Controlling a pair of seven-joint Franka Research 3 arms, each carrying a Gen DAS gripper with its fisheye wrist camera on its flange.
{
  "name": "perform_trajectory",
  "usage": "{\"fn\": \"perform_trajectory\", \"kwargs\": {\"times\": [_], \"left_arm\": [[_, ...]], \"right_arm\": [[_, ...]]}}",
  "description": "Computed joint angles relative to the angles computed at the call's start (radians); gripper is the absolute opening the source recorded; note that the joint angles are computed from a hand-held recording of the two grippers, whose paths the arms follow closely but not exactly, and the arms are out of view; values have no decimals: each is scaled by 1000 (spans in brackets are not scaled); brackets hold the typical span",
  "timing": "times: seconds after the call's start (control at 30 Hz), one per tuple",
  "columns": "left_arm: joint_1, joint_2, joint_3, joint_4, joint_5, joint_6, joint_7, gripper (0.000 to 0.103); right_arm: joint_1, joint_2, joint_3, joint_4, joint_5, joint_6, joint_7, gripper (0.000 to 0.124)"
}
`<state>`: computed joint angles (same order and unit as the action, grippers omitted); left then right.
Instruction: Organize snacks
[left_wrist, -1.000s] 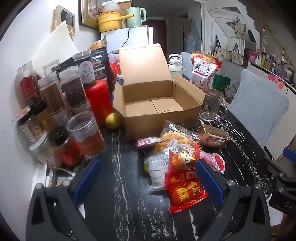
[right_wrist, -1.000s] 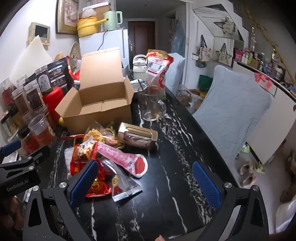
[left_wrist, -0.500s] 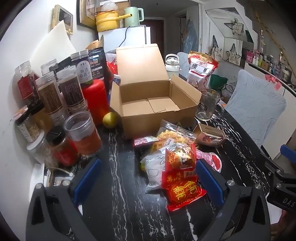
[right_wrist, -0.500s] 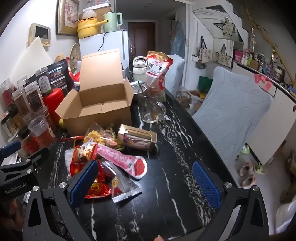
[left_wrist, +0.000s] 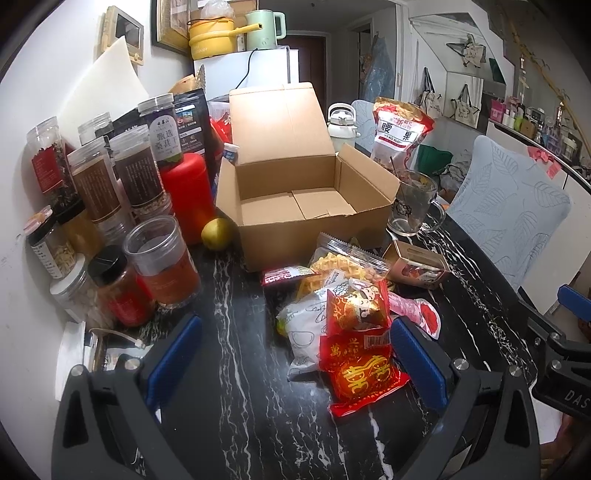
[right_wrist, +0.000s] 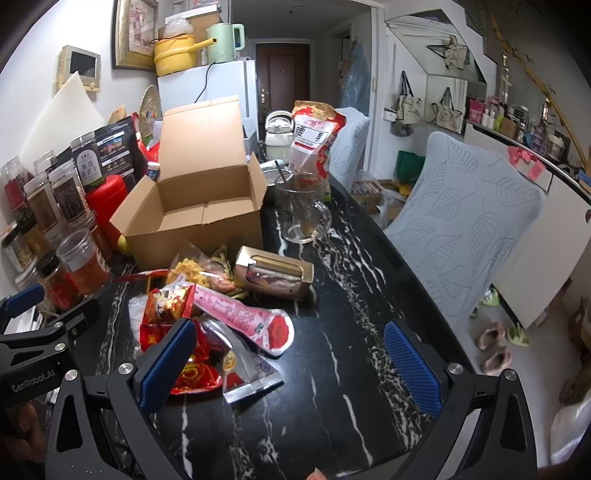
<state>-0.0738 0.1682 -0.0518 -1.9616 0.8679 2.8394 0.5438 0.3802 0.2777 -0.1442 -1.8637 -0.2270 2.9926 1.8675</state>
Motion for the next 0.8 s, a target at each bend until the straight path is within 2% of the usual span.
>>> {"fn": "perform_trajectory", "kwargs": {"times": [0.8], "left_arm": [[-4,0,-4,-6,-39,10,39,103]], "right_arm": [[5,2,-6,-2,-3,2,4,103]]}}
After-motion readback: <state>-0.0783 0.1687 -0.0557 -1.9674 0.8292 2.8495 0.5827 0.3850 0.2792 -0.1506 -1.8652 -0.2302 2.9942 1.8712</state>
